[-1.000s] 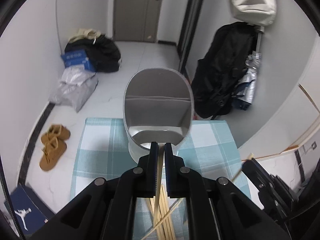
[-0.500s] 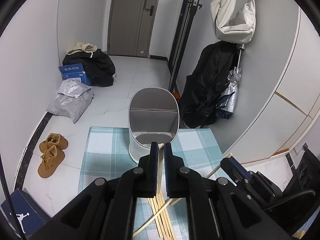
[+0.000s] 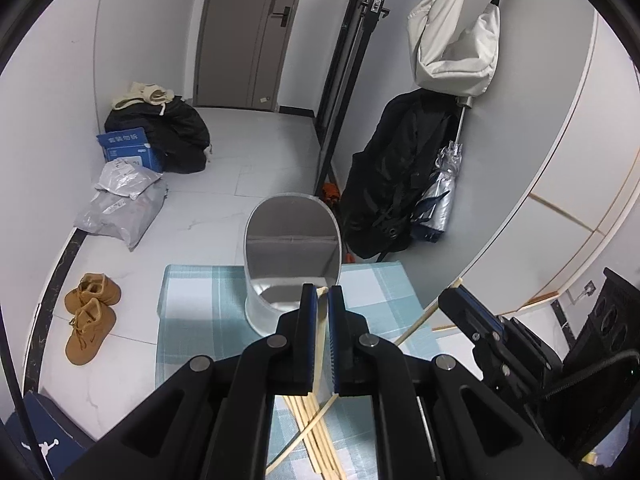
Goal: Organize utensils
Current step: 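Lift both held chopsticks up toward the white utensil holder, then lower both chopsticks into the white holder and open both grippers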
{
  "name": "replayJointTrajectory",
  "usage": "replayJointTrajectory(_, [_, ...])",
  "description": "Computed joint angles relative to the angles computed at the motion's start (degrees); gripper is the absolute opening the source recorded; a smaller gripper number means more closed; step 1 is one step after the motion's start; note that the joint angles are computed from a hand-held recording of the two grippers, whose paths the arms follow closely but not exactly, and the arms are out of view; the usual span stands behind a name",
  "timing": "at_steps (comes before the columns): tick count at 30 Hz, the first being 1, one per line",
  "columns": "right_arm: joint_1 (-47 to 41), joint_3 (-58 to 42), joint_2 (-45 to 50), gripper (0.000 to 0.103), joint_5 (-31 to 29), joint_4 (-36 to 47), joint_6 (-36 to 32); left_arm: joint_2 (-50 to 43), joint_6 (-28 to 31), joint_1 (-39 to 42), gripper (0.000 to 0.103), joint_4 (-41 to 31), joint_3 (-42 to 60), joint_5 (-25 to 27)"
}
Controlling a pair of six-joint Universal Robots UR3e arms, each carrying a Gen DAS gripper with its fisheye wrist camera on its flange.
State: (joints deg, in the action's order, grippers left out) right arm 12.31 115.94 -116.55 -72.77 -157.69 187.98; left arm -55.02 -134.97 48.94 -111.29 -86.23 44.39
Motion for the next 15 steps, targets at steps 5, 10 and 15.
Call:
replayJointTrajectory(5, [-2.21,-11.83,5.50,0.004,3.27,7.13,-1.33,-10.24,-6.28,-5.11,0.003,1.89,11.84,-0.82])
replayJointTrajectory(10, [-2.66,-28.43,15.62,0.004,4.63,13.12,-3.62,-23.54,-14.94,-11.52,0.003,7.70,27.26,-0.08])
replayJointTrajectory(15, [-2.67,-43.83,27.07,0.004,5.41,17.10,-3.31,-33.95,-19.77,-15.32,0.003,11.02,38.03,2.02])
